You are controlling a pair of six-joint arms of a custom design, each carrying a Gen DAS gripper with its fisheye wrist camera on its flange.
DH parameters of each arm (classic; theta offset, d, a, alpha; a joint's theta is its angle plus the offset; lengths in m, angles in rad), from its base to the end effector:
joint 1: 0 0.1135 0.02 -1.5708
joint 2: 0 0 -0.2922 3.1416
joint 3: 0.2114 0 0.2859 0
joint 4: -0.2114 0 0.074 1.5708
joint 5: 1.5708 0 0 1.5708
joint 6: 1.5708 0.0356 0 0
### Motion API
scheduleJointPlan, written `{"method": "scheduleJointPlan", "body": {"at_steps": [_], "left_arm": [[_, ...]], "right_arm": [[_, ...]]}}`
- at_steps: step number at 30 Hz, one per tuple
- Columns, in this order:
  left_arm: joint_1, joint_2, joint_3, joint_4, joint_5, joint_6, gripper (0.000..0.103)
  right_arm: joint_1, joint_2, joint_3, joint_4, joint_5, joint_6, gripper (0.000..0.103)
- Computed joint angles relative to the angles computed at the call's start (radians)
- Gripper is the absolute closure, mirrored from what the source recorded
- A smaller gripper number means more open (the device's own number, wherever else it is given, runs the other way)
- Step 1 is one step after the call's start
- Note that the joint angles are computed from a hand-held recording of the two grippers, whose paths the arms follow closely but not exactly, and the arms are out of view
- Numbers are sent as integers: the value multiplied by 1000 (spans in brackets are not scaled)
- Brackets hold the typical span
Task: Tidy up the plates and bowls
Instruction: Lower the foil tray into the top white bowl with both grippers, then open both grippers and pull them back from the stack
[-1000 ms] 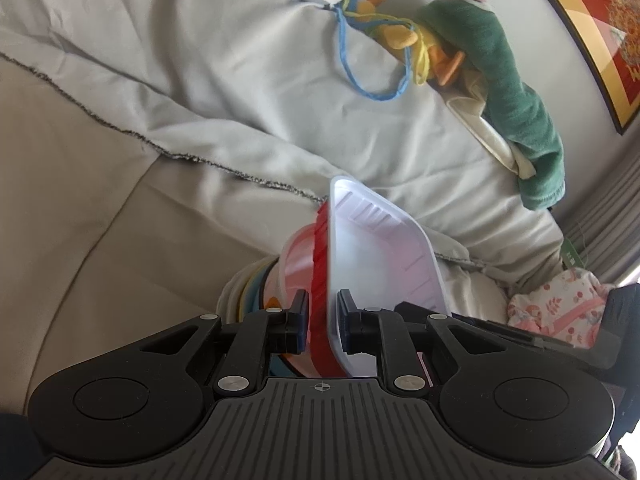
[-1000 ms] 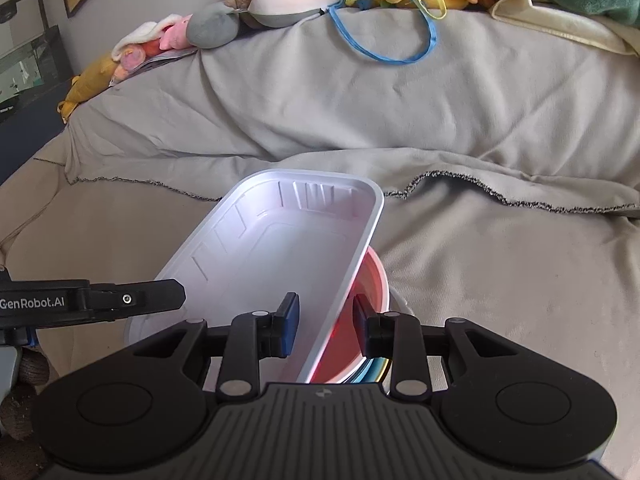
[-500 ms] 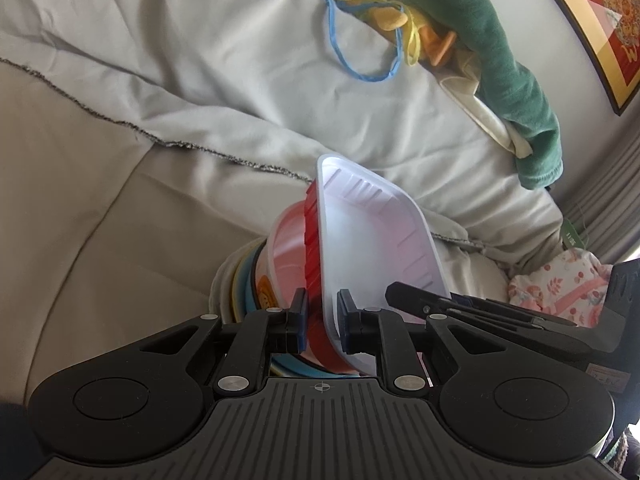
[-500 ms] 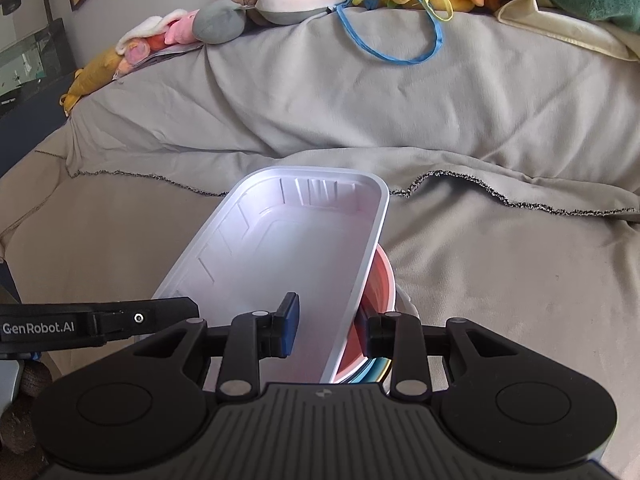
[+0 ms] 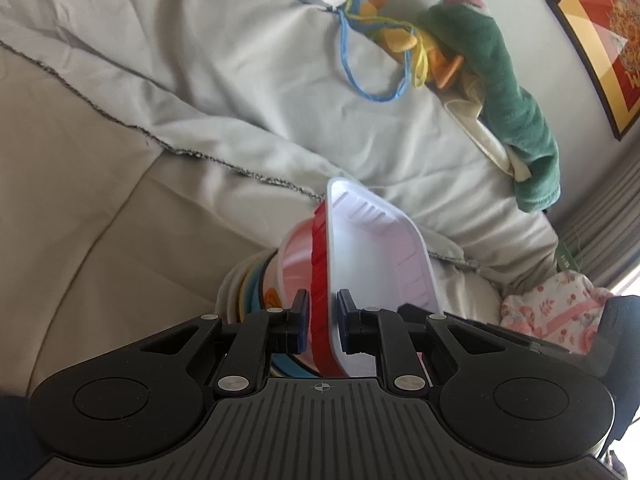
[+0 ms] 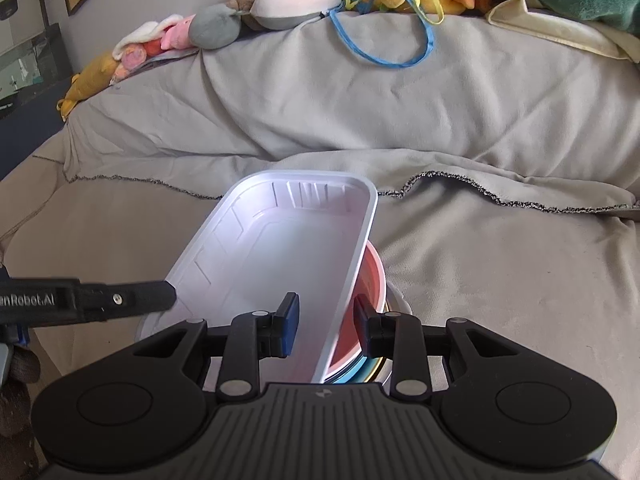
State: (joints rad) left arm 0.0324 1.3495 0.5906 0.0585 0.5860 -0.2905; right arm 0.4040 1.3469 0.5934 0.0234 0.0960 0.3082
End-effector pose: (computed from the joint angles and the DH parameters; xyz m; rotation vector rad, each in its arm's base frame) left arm 0.2797 -0.0106 0.1829 -0.0498 2.2523 -0.8009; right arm 0.2602 0.1075 0.1779 -0.0610 2.3095 0.2559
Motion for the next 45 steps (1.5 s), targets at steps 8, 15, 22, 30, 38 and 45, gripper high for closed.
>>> {"method": "scheduleJointPlan", "body": {"at_steps": [8,15,22,30,38,45], "left_arm": [[-37,-4,3,-9,-5,6,86],[-40,-26,-24,37,-45,15,86],[-140,-266,-176,107,-271,68,85],[-501,-538,-313,-70,-673,78,85],[-712,-636,-374,-237,-822,-18,85],[-669,-619,-354,-252,-770,-23,85]], "right_arm": [[10,-21,-19,5,-5,-1,72],[14,-22,-19,7,6,2,72],[34,-186,-96,9,75,-14,46],[121,-601,-271,-233,166,112,18],[355,-559,-372,-351,305,404,18],[412,-555,-365,-375,347,441,18]]}}
